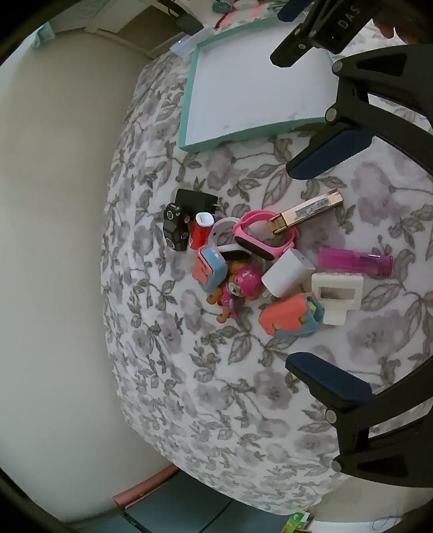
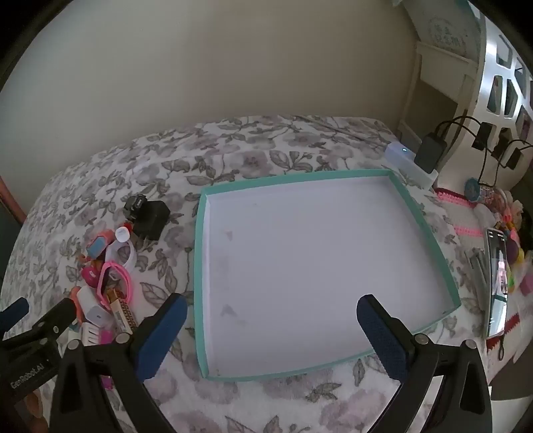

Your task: Organize rigid objects

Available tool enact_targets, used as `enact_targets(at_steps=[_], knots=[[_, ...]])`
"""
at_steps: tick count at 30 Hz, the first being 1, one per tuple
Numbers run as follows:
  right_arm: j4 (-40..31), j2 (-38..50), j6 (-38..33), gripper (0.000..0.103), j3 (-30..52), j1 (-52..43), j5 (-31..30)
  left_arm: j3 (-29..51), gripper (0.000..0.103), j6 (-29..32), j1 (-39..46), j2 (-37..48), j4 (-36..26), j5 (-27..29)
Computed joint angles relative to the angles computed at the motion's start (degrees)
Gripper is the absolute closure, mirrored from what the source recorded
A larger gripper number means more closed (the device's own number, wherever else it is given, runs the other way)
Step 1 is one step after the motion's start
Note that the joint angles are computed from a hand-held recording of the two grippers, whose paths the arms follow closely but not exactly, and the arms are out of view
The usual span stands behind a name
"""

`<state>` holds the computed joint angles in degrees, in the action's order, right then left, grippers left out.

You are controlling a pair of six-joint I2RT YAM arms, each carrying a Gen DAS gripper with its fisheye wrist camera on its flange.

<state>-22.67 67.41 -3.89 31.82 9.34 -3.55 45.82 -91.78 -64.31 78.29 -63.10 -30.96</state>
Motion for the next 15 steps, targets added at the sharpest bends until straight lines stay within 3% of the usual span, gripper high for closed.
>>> enact_targets(at_steps=[15], knots=[[0.67,0.26,1.0,0.0,-0.05,1.23,0.21,-0.72,0.0,-4.98,0.7,-0.44,-0.54,0.89]])
